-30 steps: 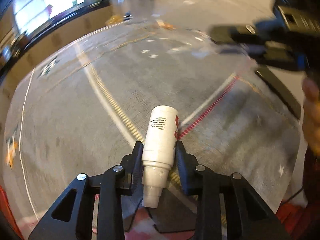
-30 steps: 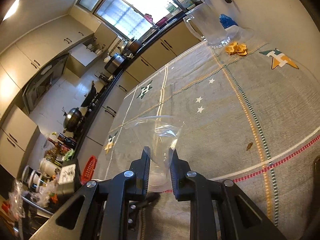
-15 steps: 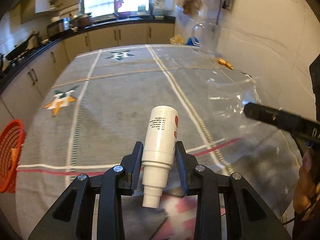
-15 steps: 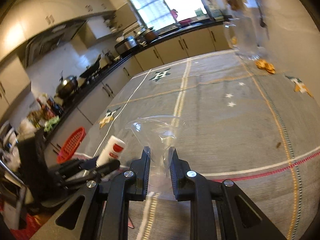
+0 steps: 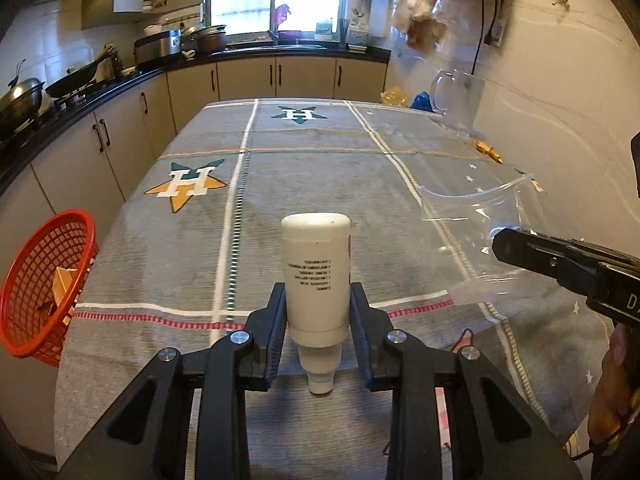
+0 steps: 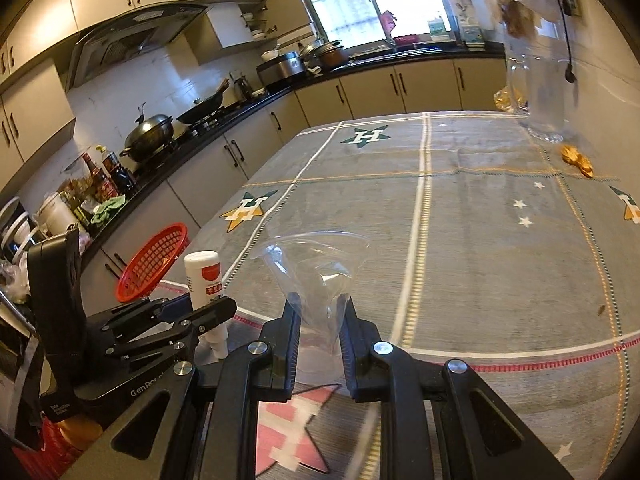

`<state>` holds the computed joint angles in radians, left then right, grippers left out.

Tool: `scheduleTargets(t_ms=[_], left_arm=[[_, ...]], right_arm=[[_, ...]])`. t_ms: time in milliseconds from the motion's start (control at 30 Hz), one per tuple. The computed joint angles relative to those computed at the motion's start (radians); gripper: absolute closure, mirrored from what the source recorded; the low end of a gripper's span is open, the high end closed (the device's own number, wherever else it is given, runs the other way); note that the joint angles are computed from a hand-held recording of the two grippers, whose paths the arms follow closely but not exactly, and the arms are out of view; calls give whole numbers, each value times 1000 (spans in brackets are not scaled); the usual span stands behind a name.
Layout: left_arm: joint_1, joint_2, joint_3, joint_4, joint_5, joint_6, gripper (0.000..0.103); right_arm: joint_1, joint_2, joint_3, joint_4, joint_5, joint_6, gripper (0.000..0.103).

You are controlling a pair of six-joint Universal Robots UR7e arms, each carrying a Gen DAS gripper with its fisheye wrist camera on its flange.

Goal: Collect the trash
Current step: 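Carry the spray bottle and plastic bag over the red wastebasket with both grippers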

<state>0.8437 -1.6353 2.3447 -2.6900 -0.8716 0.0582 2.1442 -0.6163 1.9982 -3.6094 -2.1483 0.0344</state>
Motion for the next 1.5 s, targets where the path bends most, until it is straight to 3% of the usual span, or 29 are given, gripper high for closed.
scheduleTargets(t_ms=[567,867,1200,1500], left_arm=[[22,-45,7,-23,-3,11,74],[23,-107,-4,-29,19,22,74],[98,-196,-68,-59,81,72,74],[239,-195,-160,-132,113,143,74]], right_arm=[[34,33,-72,72,-16,-6,83],[50,61,-152,148,14,-20,83],[60,146,-370,349,130,-32,83],[83,294,-656,560,218,-63,83]])
